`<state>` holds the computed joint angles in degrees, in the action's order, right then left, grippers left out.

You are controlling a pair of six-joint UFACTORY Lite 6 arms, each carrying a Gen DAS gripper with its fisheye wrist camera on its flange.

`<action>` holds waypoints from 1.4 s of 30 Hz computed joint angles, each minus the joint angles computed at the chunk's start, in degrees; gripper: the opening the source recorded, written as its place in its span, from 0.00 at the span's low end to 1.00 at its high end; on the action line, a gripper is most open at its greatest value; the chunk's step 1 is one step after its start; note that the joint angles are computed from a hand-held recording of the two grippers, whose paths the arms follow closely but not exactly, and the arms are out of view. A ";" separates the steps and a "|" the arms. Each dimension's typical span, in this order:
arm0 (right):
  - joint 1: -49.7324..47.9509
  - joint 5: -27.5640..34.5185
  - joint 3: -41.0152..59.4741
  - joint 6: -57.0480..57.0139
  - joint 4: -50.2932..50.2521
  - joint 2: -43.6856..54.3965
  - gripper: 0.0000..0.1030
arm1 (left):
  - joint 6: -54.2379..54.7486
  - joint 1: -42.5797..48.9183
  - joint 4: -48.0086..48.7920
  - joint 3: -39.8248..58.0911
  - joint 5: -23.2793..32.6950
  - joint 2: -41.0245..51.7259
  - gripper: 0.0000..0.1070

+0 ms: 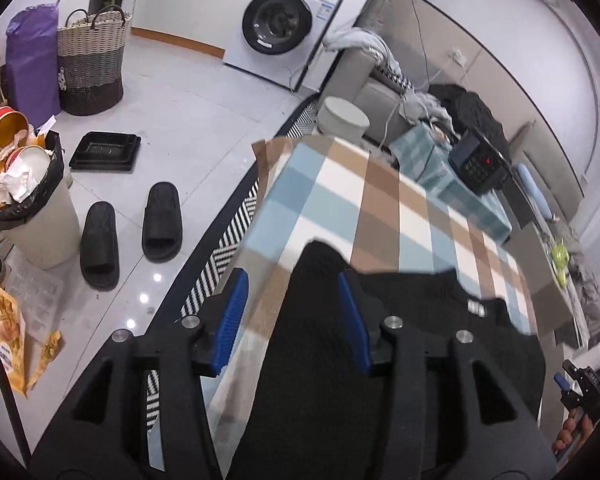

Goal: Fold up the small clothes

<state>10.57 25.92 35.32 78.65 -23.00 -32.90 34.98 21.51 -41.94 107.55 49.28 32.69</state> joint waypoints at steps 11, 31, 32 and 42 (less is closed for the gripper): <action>42.32 24.04 -10.54 29.41 -16.16 -12.79 0.47 | 21.36 10.75 -4.71 -37.77 1.81 -31.64 0.59; 82.92 48.88 -0.79 59.61 -22.00 2.14 0.64 | 44.09 39.10 -6.56 -63.04 29.57 -65.32 0.75; 82.68 48.85 -0.64 59.55 -21.96 1.78 0.64 | 43.56 39.69 -6.72 -61.85 30.56 -65.03 0.75; 82.31 46.08 0.29 59.23 -22.18 1.76 0.65 | 45.60 48.06 -6.54 -57.56 42.41 -66.43 0.75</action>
<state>92.87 72.01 35.62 137.88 -45.18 -31.14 80.58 69.57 -48.49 50.00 91.69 -33.75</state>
